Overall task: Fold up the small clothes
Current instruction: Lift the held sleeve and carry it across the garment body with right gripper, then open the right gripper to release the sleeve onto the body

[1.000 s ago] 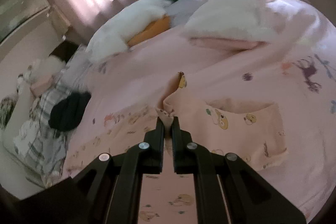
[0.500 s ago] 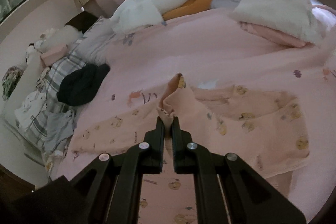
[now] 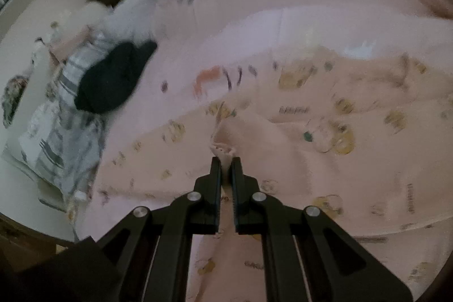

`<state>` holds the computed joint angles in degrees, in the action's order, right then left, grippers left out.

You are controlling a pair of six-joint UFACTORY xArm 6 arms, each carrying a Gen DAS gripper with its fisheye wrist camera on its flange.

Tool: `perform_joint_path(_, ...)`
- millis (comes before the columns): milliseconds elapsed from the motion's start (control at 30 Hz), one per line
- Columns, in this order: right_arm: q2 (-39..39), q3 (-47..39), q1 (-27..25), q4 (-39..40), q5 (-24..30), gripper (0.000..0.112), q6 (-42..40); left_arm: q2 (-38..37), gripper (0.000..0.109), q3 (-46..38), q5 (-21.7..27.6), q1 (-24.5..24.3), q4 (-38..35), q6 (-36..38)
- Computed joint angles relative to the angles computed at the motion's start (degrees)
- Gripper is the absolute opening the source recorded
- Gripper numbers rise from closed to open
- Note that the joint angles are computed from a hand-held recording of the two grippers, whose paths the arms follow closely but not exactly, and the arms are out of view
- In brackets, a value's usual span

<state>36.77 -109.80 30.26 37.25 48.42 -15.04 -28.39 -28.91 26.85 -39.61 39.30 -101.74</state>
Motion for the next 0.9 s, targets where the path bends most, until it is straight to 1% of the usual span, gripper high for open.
perform_joint_path(100,2.00,-1.63,0.63,0.25,1.60,0.009,0.83,-1.32,0.002,1.40,-1.44,0.83,0.23,-0.17)
perform_joint_path(167,2.53,-1.81,1.06,-1.50,2.23,0.010,1.89,-1.41,0.002,1.55,-0.59,0.76,0.03,0.11)
perform_joint_path(233,2.10,-1.14,0.97,-0.87,3.26,0.011,0.29,-1.71,0.002,1.76,-1.02,1.09,0.38,-0.45)
perform_joint_path(267,1.82,-1.04,0.61,-0.02,4.33,0.012,-0.33,-1.95,0.002,1.57,0.12,0.95,0.43,-0.64)
perform_joint_path(333,0.44,-0.49,-0.52,1.13,6.30,0.016,-1.19,-2.57,0.002,0.47,5.32,0.03,0.15,0.26)
perform_joint_path(367,-0.82,0.70,-1.03,1.27,5.90,0.017,-2.04,-2.80,0.002,-0.61,9.43,-0.65,0.40,0.60)
perform_joint_path(400,-2.07,1.82,-1.48,1.29,5.19,0.017,-3.19,-3.19,0.002,-1.14,12.03,-0.82,0.96,0.77)
perform_joint_path(433,-4.68,4.34,-2.43,1.36,3.62,0.018,-5.38,-3.81,0.002,-1.21,13.38,-0.55,1.52,0.75)
perform_joint_path(467,-6.36,5.92,-3.15,0.36,2.38,0.022,-6.00,-5.03,0.002,-0.62,13.44,0.47,1.86,0.85)
perform_joint_path(500,-8.00,7.61,-3.79,-1.36,0.81,0.035,-5.82,-6.44,0.002,0.36,12.44,1.79,2.10,1.05)
perform_joint_path(533,-9.76,9.64,-4.47,-3.58,-1.35,0.043,-5.19,-7.92,0.002,1.94,10.12,3.52,3.29,0.00)
perform_joint_path(567,-12.17,12.95,-5.53,-5.84,-5.04,0.053,-4.99,-8.90,0.002,3.14,7.69,5.49,3.76,-0.24)
perform_joint_path(600,-13.51,15.08,-6.49,-7.37,-7.70,0.052,-4.69,-9.45,0.002,4.07,5.18,8.32,3.21,0.60)
perform_joint_path(633,-14.59,17.02,-8.16,-10.07,-9.43,0.051,-2.77,-9.93,0.002,4.58,4.65,9.35,3.11,0.69)
perform_joint_path(667,-14.70,17.60,-9.44,-11.73,-9.51,0.049,-0.74,-9.77,0.002,5.06,3.13,11.43,3.27,1.17)
perform_joint_path(700,-14.76,18.45,-11.47,-12.39,-9.17,0.042,1.16,-9.84,0.002,5.20,3.32,12.83,3.01,1.85)
perform_joint_path(767,-14.41,19.63,-14.09,-14.19,-9.04,0.036,3.90,-9.37,0.002,5.06,3.73,15.40,3.50,2.54)
perform_joint_path(800,-14.27,20.43,-15.08,-16.72,-9.33,0.034,6.45,-9.35,0.002,5.30,3.34,17.39,4.61,1.99)
perform_joint_path(833,-14.16,21.78,-16.16,-20.52,-9.87,0.033,9.04,-9.09,0.002,5.37,2.81,18.99,4.18,2.87)
perform_joint_path(867,-14.24,23.07,-16.79,-22.93,-10.59,0.028,10.20,-8.61,0.002,5.38,1.63,21.06,2.71,4.85)
perform_joint_path(900,-14.36,24.46,-17.45,-24.91,-11.19,0.021,10.84,-8.03,0.003,6.04,-1.08,23.93,0.54,7.09)
